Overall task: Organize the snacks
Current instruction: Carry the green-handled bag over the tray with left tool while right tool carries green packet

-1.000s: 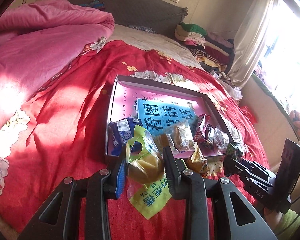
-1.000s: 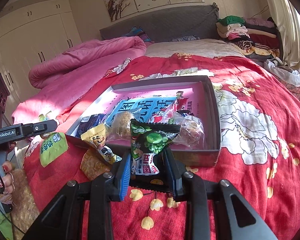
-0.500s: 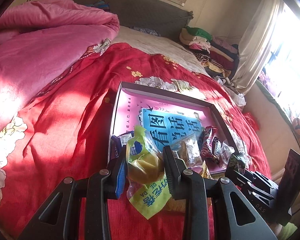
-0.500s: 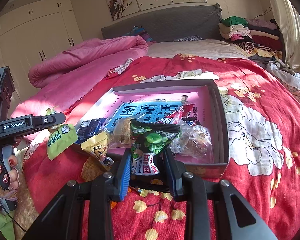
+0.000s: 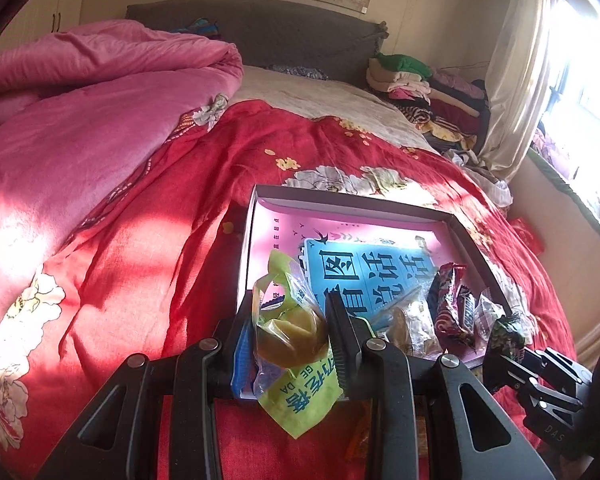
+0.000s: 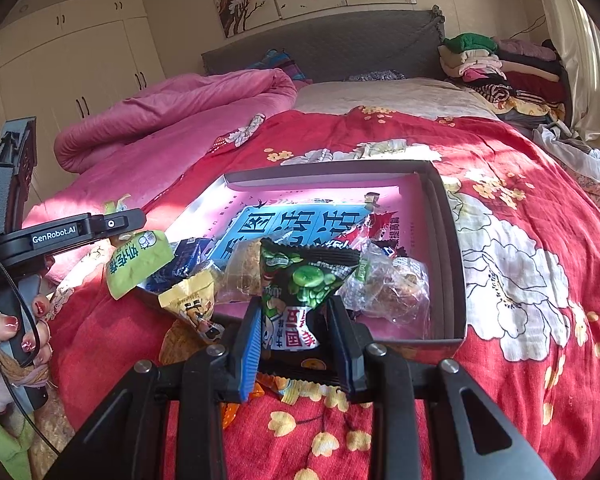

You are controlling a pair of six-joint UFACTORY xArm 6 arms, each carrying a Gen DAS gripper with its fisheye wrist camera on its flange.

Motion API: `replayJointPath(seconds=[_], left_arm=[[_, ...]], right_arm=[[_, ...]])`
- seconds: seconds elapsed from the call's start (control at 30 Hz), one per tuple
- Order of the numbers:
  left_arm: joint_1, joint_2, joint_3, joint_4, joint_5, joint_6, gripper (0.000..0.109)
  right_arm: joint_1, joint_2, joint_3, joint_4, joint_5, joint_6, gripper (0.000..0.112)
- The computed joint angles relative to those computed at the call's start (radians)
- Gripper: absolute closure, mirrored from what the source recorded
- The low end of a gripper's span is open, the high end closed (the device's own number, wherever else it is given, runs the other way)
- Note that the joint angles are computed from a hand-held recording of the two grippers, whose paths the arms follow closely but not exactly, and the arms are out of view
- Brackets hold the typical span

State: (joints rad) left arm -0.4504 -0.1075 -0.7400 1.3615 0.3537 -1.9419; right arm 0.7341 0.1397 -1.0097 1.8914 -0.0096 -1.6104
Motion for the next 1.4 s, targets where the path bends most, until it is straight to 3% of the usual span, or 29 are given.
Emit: replayJointPath(seconds=[0.13,0.53,0.93,1.27,1.4], left_arm=[[-0.026,0.031,-0.02,-0.035,0.053,0.08,0.074],[-0.037,0.099,-0.064,-0.047,0.04,0.137,0.074],[-0.016,0.145,-0.089,-0.018,-0.002,0.113,0.074],[0.021,0.17,-0.1,0.044,-0.063,0.047,0.073],[0.029,0.18,-0.108,0.086,-0.072,0.015,0.073]], right_arm=[[0.001,0.013,-0.012,-0.023,-0.006,0.023,0.08],[-0.006,0.059,-0.045,-0.117,-0.023,0.12,0.08],[-0.02,0.088,-0.069,-0.144,-0.03,0.148,0.08],[-0.015,0.129,-0.083,-0.336,-0.06,0.345,0.08],[-0.014,0.139,-0.094,-0.35,-0.057,0.36,0.08]])
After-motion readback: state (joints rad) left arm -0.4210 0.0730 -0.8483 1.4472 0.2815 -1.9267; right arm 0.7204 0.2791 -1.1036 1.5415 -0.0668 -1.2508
